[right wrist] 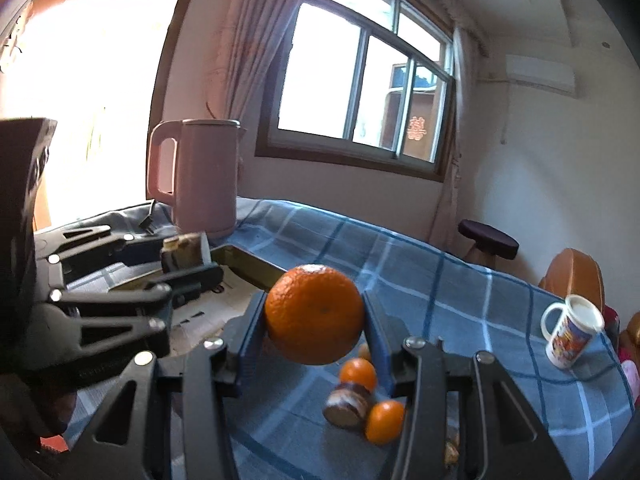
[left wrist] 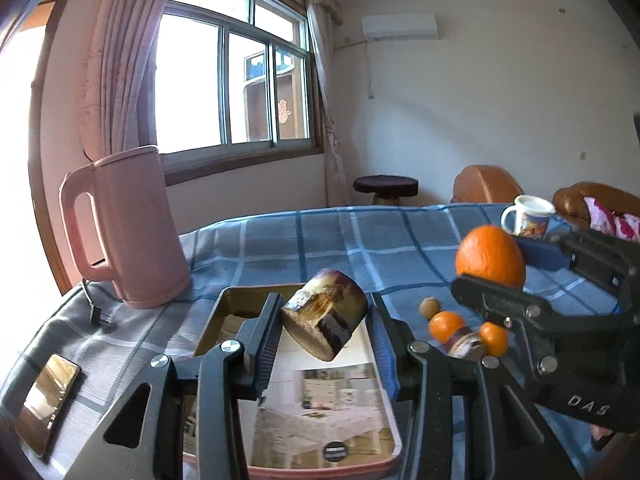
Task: Organize fruits
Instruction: 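Carry the orange over the tin box with the right tool while the left tool carries the cake roll there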
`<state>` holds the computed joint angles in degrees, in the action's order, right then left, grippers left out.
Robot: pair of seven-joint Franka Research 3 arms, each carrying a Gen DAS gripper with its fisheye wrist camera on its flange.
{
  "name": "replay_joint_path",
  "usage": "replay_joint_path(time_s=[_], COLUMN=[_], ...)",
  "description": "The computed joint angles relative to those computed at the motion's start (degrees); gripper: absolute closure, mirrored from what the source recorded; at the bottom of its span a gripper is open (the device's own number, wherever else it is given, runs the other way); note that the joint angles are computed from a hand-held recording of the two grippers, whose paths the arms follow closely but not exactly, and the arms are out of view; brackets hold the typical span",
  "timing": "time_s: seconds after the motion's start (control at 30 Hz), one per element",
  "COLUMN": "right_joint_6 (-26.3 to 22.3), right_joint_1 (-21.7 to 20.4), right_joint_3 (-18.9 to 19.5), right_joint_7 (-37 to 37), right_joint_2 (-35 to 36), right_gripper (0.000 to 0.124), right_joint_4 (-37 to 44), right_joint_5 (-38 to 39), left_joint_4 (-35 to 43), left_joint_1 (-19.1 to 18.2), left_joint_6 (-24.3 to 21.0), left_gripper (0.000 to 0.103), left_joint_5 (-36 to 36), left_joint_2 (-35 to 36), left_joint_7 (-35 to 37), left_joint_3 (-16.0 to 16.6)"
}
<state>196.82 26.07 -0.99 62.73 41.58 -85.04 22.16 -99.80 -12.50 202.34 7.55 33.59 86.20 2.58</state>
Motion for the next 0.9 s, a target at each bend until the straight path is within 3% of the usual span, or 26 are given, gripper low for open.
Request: replay_joint_path(time_s=[0.23, 0.47, 0.87, 0.9], right_joint_6=[-6.66, -13.66, -25.38, -26.07], right_joint_1=[2.24, 2.96, 1.54, 1.31], right_joint_3=[-3.13, -5.53, -6.36, -6.11], right_joint_7=[1.01, 6.53, 16.24, 16.81], right_joint_2=[4.58, 10.31, 20.72, 21.28], right_gripper=[0.074, 0.074, 0.074, 0.074], right_joint_4=[9.05, 18.91, 37.12, 38.16], right_joint_5=[-1.15, -4.93, -13.94, -14.66], left_joint_4=[3.04, 6.63, 12.04, 12.56], left_joint_1=[1.42, 5.02, 11.63, 13.08], left_joint_6=[-3.67, -7.87, -14.96, -15.85], left_gripper=[0.059, 0.059, 0.059, 0.059], left_joint_5=[1.16, 5.04, 11.33, 11.73], left_joint_2=[1.52, 3.13, 5.72, 6.07], left_joint_7=[-0.84, -3.65, -6.62, -6.28], left_joint_3=[0.37, -1.83, -8.32, -10.17])
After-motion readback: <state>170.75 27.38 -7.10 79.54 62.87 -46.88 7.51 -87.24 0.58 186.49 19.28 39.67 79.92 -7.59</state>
